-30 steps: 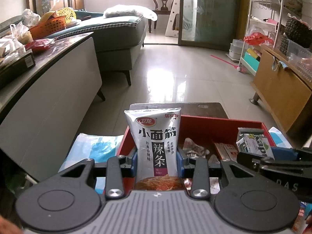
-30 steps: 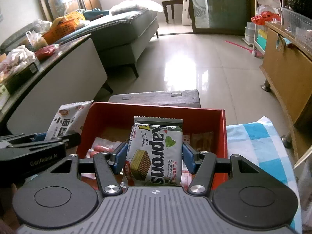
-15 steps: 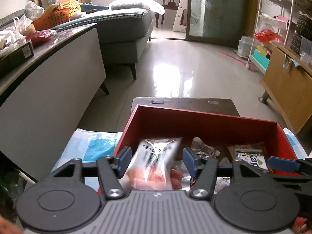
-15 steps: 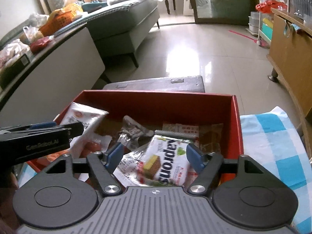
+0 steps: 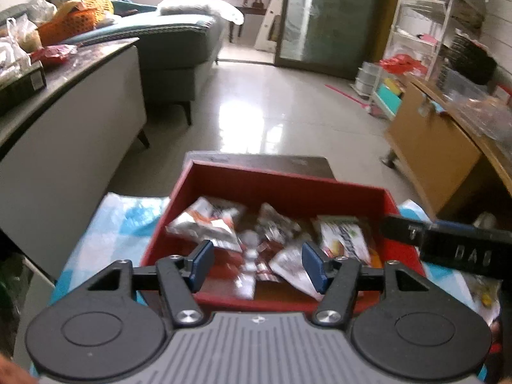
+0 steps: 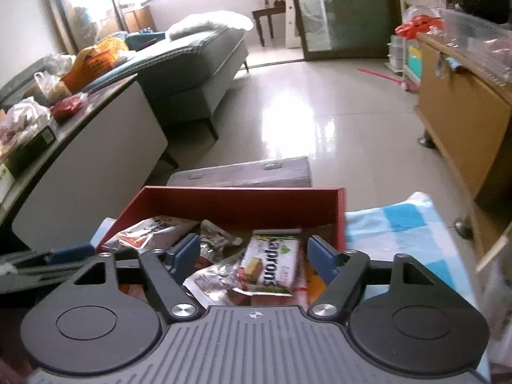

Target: Organize snacks

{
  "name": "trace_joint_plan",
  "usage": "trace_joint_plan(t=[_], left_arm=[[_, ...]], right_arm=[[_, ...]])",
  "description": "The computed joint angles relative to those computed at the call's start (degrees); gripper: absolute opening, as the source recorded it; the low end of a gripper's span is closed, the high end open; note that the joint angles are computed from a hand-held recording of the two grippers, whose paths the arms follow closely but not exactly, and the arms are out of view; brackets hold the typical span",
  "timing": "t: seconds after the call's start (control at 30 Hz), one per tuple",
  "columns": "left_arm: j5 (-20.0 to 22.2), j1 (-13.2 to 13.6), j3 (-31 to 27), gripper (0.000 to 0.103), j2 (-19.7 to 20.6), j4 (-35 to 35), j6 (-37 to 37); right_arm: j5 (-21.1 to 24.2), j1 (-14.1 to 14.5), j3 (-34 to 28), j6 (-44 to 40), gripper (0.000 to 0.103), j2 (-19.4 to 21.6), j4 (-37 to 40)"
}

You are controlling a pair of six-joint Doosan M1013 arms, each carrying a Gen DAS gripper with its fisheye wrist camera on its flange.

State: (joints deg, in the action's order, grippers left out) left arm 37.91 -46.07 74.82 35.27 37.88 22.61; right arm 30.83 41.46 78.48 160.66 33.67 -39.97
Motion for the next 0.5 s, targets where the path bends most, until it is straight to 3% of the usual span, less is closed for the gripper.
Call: trace_joint_plan(t=[0.3, 0.5], left_arm=[[-3.92, -1.85, 3.02, 0.059, -2.01, -14.95, 13.33], [-1.74, -4.35, 1.94, 0.063, -0.64, -22.28, 19.64]], right_arm=[[6.09, 1.25, 7.32, 3.64, 0.083, -4.94, 0.45], [6.28, 1.35, 11.70, 7.05, 0.085, -7.48, 0.51]])
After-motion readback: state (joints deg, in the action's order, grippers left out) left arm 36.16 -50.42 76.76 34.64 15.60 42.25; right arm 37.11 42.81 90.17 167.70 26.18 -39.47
